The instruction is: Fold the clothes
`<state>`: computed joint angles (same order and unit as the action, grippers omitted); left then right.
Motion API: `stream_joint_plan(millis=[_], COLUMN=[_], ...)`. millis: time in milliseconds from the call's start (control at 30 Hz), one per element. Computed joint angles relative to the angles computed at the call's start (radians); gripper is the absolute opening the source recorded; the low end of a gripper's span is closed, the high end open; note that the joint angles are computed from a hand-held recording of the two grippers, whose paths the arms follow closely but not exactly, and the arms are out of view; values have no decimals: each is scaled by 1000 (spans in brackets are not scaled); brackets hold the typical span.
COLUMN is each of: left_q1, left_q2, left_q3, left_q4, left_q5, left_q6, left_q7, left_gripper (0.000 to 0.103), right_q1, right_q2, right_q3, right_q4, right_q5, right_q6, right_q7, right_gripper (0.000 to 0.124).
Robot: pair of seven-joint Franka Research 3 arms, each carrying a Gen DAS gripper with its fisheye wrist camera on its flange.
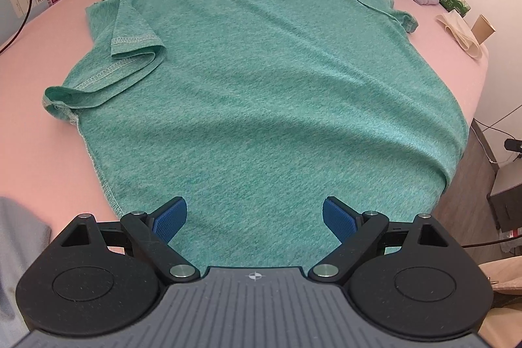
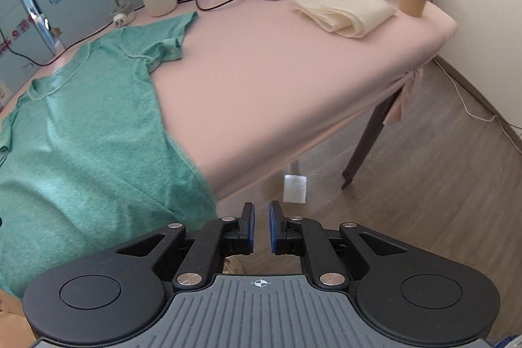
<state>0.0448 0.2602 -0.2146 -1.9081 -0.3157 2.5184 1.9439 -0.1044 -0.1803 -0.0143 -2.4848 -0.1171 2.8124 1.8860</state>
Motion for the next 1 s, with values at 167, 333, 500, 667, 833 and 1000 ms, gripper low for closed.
stream_joint_plan(millis=[167, 333, 500, 667, 833, 1000], left_q1=[-3, -2, 0, 4, 8, 12], left_q2=[-13, -37, -64, -67, -42, -18], left_q3=[15, 31, 43, 47, 40, 25], left_q4=[-21, -56, -98, -108, -82, -53], left_q5=[20, 37, 49, 59, 61, 55], left_q6=[7, 34, 62, 67, 65, 51], left_q7=[-57, -134, -212, -250, -251, -226], left_gripper=[90, 90, 97, 97, 97, 97], right_q1=[51, 99, 116, 107, 114, 133], right_q2=[120, 250, 337, 351, 335, 364], right_q3=[-17, -29, -36, -37, -34, -43], right_q4=[95, 220, 311, 359, 365, 374], right_q5=[65, 221, 267, 343, 381, 340], right_q6=[41, 40, -10, -88, -125, -118], right_q7=[-105, -335, -509, -612, -692, -683], right_gripper=[11, 11, 11, 11, 24, 27])
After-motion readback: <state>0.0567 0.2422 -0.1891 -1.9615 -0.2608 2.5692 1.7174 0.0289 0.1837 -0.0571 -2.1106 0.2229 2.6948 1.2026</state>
